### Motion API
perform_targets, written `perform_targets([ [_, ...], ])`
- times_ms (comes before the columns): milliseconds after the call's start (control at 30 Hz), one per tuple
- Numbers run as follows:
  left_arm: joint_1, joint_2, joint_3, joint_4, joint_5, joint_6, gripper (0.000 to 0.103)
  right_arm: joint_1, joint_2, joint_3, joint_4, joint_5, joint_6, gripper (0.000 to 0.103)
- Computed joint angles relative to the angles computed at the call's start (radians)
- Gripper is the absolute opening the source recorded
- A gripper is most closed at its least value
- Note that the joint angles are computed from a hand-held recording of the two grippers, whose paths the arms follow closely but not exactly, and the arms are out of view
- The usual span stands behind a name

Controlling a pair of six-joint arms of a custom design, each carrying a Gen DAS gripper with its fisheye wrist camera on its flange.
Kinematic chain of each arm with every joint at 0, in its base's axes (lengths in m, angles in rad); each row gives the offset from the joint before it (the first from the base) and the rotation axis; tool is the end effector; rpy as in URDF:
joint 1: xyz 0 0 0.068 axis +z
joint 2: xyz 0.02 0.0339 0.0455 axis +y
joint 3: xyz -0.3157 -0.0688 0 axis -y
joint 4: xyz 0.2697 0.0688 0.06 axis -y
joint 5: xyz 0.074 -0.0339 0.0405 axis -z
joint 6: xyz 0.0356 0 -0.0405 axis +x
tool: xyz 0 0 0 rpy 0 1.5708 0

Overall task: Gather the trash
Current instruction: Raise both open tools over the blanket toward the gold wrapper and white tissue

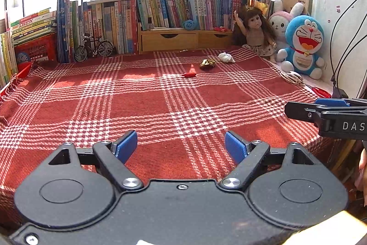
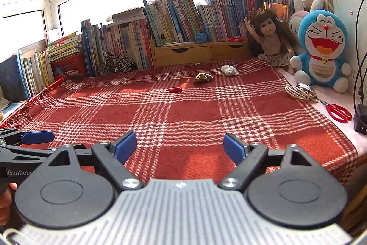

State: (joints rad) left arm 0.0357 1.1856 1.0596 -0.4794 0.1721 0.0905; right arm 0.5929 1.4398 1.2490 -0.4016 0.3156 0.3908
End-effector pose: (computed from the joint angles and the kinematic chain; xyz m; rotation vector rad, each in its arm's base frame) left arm 0.2662 0.0034 0.3696 0.1572 2.1626 -0.1149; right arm 0.2918 0.1833 0.3740 -0.0354 2.1393 0.2370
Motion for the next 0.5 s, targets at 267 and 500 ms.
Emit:
perform_targets([
  [267, -0.026, 0.122, 0.116, 0.013, -0.007, -0.013, 0.082, -0.089, 0.042, 0.039, 0.038, -0.04, -0.038, 0.09],
  [500, -0.051, 0.25, 0.254, 0.014, -0.011, -0.024, 0.082, -0.162, 0.095, 0.098, 0.064, -0.081, -0.096, 0.09],
])
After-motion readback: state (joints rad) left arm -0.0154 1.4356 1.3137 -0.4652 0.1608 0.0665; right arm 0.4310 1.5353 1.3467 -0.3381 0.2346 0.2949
